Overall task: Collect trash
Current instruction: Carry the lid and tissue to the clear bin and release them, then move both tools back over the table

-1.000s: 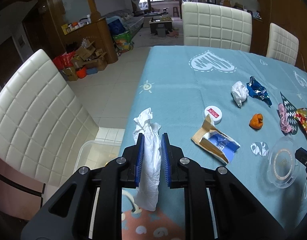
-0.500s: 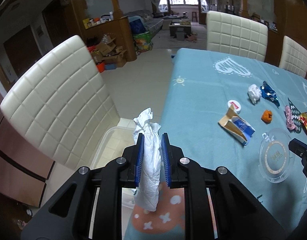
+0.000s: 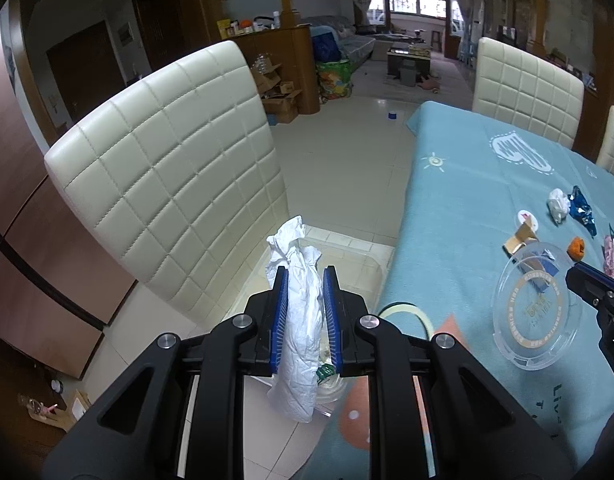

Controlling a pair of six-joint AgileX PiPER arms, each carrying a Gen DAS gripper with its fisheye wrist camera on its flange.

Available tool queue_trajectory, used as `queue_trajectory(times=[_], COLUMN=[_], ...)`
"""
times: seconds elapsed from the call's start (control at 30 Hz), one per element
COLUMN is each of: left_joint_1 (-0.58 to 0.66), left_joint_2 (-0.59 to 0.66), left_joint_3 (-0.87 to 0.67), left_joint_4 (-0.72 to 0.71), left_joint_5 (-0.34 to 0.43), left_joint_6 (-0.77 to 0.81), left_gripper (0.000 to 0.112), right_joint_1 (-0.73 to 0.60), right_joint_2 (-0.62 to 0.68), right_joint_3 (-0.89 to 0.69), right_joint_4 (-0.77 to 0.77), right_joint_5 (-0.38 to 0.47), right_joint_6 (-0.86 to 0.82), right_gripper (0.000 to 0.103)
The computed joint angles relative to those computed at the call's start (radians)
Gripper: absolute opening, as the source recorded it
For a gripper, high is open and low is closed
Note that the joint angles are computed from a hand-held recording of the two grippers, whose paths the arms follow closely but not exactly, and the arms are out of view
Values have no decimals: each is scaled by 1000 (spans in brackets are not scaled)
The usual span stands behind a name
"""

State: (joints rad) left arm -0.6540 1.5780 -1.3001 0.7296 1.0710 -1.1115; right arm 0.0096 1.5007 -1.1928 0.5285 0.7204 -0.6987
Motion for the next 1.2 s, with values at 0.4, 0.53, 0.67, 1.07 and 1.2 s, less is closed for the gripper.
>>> queue_trajectory(times=[0.4, 0.53, 0.67, 1.07, 1.2], left_joint_1=[129, 179, 197, 284, 298], left_joint_2=[1, 26, -2, -29, -55], left_joint_3=[24, -1, 37, 103, 129], left_joint_4=[-34, -66, -5, -8, -5], left_joint_5=[-83, -112, -159, -130, -114], left_joint_6=[72, 117, 30, 1, -30], left_gripper=[21, 39, 98, 98, 98], right_joint_1=[165, 188, 199, 276, 311], right_joint_2=[111, 153, 206, 311, 298], right_joint_3=[-119, -165, -215, -315, -287], right_joint_4=[-28, -49, -72, -99, -157], right_joint_5=[-47, -54, -47, -14, -75], right_joint_6=[52, 81, 114, 111, 126], right_gripper=[5, 5, 5, 7, 42])
